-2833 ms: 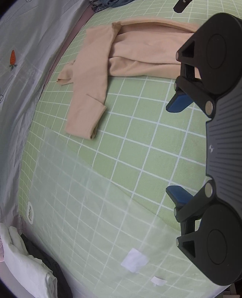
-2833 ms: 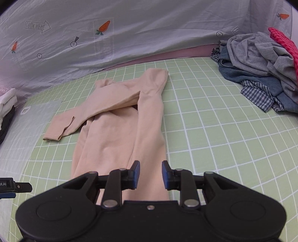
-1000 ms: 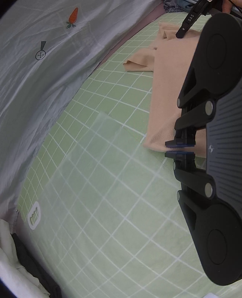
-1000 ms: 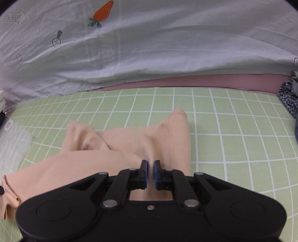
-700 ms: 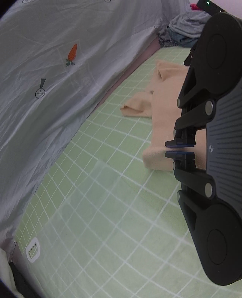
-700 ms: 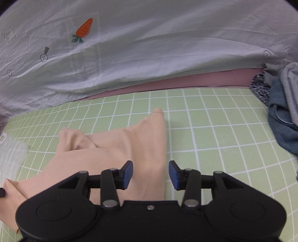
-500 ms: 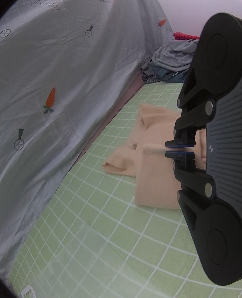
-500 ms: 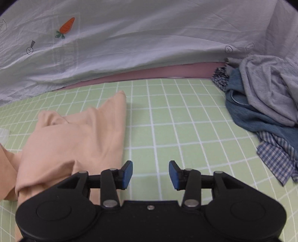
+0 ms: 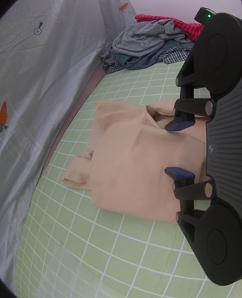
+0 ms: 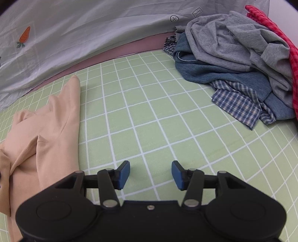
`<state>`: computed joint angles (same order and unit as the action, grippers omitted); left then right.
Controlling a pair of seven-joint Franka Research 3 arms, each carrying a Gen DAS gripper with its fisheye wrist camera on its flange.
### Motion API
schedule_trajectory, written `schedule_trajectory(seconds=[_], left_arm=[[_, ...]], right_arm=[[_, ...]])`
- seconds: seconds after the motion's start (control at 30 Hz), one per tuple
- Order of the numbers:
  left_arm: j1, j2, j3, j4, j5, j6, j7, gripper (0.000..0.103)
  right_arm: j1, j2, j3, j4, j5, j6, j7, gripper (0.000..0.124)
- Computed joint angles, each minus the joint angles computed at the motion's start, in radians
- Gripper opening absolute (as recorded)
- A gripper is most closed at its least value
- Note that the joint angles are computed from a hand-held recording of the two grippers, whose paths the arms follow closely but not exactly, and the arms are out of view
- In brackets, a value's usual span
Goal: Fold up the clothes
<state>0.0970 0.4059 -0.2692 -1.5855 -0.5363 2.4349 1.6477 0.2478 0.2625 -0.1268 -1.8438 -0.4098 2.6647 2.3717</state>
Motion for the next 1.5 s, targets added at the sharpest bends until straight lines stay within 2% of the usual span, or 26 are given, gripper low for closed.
schedule_trajectory(seconds=[0.07,0.3,0.6,0.7,0.8,0.9,0.97,1.0,1.03,1.13,1.2,1.23,1.27,1.33,1.5], left_arm=[[-0.001,0.005,0.001,0.007,0.002,-0.015,-0.011,0.055],[-0.022,0.022,0.014,0.034,0.071,-0.050,-0.062,0.061],[-0.019,0.025,0.008,0.035,0.084,-0.052,-0.069,0.058],[-0.018,0.025,0.012,0.033,0.083,-0.055,-0.088,0.039],[0.015,0.012,-0.010,0.009,-0.003,-0.034,-0.069,0.010],[0.039,-0.004,-0.033,-0.002,-0.073,-0.028,0.014,0.007],[0.068,-0.013,-0.055,-0.006,-0.190,-0.045,0.096,0.007],[0.114,-0.007,-0.091,-0.004,-0.323,-0.083,0.142,0.007],[0.143,-0.004,-0.110,-0.008,-0.429,-0.114,0.174,0.007],[0.129,-0.009,-0.087,-0.014,-0.492,-0.135,0.133,0.010],[0.044,-0.019,-0.009,-0.013,-0.315,-0.111,0.031,0.014],[0.018,-0.012,0.017,0.003,-0.230,-0.128,-0.024,0.021],[-0.002,-0.001,0.038,0.022,-0.151,-0.152,-0.075,0.022],[0.001,0.002,0.035,0.025,-0.116,-0.168,-0.093,0.029],[0.004,-0.035,0.030,-0.016,-0.087,-0.131,-0.091,0.047]], right_arm=[[0.001,-0.004,0.001,-0.003,0.002,0.002,0.002,0.050],[-0.001,-0.013,0.006,-0.006,0.011,-0.039,0.018,0.051],[-0.007,-0.008,0.010,0.002,0.007,-0.049,0.026,0.051],[-0.008,-0.007,0.011,0.004,0.008,-0.050,0.023,0.052],[-0.008,-0.009,0.012,0.004,0.009,-0.051,0.021,0.052],[-0.008,-0.011,0.012,0.002,0.010,-0.051,0.021,0.052],[-0.008,-0.013,0.012,-0.002,0.009,-0.050,0.024,0.052],[-0.008,-0.014,0.012,-0.004,0.009,-0.049,0.026,0.052],[-0.009,-0.016,0.012,-0.006,0.009,-0.048,0.028,0.052],[-0.011,-0.020,0.013,-0.012,0.010,-0.045,0.032,0.052],[-0.011,-0.023,0.013,-0.015,0.010,-0.045,0.035,0.052],[-0.012,-0.024,0.014,-0.016,0.009,-0.045,0.037,0.052],[-0.012,-0.025,0.014,-0.017,0.010,-0.046,0.038,0.052],[-0.014,-0.027,0.016,-0.020,0.011,-0.047,0.038,0.052],[-0.017,-0.038,0.020,-0.032,0.014,-0.045,0.040,0.052]])
